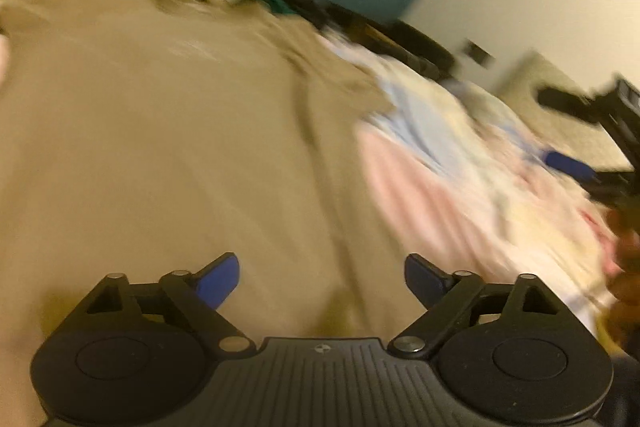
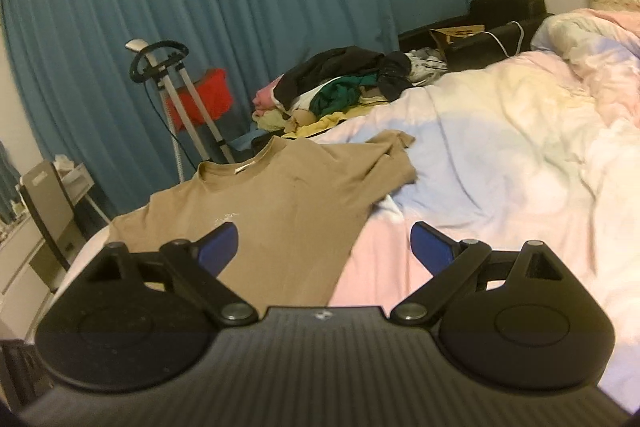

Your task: Fold clothes

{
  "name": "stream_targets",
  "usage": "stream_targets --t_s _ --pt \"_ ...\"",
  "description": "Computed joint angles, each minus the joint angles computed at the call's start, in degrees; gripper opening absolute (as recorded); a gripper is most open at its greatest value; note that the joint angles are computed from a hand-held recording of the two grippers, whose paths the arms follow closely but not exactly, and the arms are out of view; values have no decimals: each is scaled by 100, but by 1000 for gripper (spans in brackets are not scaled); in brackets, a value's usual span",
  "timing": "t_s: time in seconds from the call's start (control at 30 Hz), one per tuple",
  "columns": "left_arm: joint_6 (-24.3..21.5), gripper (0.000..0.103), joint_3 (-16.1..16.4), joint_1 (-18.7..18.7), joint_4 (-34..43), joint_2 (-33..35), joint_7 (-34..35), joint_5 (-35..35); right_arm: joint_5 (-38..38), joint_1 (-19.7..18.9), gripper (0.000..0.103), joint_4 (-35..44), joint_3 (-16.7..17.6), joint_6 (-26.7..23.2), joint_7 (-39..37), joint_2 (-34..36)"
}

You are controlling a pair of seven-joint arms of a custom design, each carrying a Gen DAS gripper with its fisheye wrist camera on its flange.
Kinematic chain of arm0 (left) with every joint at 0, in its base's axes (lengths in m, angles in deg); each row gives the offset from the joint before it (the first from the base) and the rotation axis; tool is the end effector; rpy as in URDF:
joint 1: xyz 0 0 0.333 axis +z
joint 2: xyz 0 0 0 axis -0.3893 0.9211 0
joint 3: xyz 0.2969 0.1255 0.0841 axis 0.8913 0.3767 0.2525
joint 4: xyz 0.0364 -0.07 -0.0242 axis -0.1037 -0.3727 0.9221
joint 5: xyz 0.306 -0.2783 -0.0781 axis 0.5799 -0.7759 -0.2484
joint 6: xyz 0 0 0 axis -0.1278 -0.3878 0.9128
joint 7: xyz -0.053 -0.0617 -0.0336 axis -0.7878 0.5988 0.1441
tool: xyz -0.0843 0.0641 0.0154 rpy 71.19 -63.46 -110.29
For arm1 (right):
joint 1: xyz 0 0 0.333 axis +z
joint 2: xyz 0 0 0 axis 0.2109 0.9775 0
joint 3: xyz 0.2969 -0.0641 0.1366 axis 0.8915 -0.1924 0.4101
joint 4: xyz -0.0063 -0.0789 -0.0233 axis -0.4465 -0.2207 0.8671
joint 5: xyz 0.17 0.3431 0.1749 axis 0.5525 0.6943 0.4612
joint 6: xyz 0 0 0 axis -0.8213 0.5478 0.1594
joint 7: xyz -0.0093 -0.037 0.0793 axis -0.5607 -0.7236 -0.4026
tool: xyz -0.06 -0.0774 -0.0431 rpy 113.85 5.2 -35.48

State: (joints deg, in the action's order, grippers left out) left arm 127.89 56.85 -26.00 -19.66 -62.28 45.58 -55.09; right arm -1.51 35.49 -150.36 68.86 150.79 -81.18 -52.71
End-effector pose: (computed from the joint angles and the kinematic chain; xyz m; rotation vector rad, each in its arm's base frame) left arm 0.6661 -0.1997 0.5055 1.5380 -2.3499 1.3894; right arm 0.6513 0.2774 0.5721 -1.0328 1.8011 -0.7934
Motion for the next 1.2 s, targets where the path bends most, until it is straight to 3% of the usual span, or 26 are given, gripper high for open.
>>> stream_targets --t_s 0.17,0.27,0.3,0.33,0.5,0.6,0.67,0.77,0.8,0.83,0.87,0.93,1.03,1.1,1.17,1.2 --pt "-991 65 -57 -25 -5 -50 386 44 -915 -30 95 -584 53 -122 1163 -498" --pt "-1107 28 -34 -195 72 32 360 407 -1046 -193 95 -684 190 -138 1362 -560" --pt "-1141 8 -25 -235 132 75 335 550 -1054 -248 94 -692 216 -77 1396 -555" --pt "-1134 2 -28 -267 167 95 267 616 -1055 -292 94 -695 234 -22 1426 -545" --pt "-1250 2 -176 -303 344 151 58 138 -1533 -342 94 -779 285 -179 1878 -626" --pt "-1068 2 -221 -573 483 299 -124 531 -1928 -430 95 -867 314 -129 2426 -707" --pt "-925 3 -247 -750 559 415 -266 921 -2039 -512 95 -925 337 -24 2632 -747" --pt "-992 10 -255 -726 670 511 -389 1162 -2001 -615 95 -920 359 182 2707 -711" --pt "-1016 19 -257 -720 707 543 -430 1242 -2021 -647 94 -914 353 305 2791 -688" --pt "-1040 37 -257 -715 746 575 -470 1320 -2093 -678 94 -897 340 453 2954 -656" --pt "-1058 47 -255 -709 781 602 -513 1399 -2192 -718 94 -837 318 650 3178 -588" --pt "-811 79 -162 -674 748 480 -715 1583 -2423 -803 94 -611 258 1083 3677 -369" --pt "-266 86 -9 -580 674 305 -950 1890 -2334 -1008 94 163 133 1905 4176 355" --pt "24 88 82 -480 668 271 -1167 2023 -1467 -1173 94 763 126 2294 3671 1011" --pt "533 91 115 -387 522 243 -1416 1988 -362 -1520 93 1335 454 2463 2737 1670" --pt "783 91 131 -343 466 244 -1555 1983 -62 -1605 86 1659 550 2417 2420 1995"
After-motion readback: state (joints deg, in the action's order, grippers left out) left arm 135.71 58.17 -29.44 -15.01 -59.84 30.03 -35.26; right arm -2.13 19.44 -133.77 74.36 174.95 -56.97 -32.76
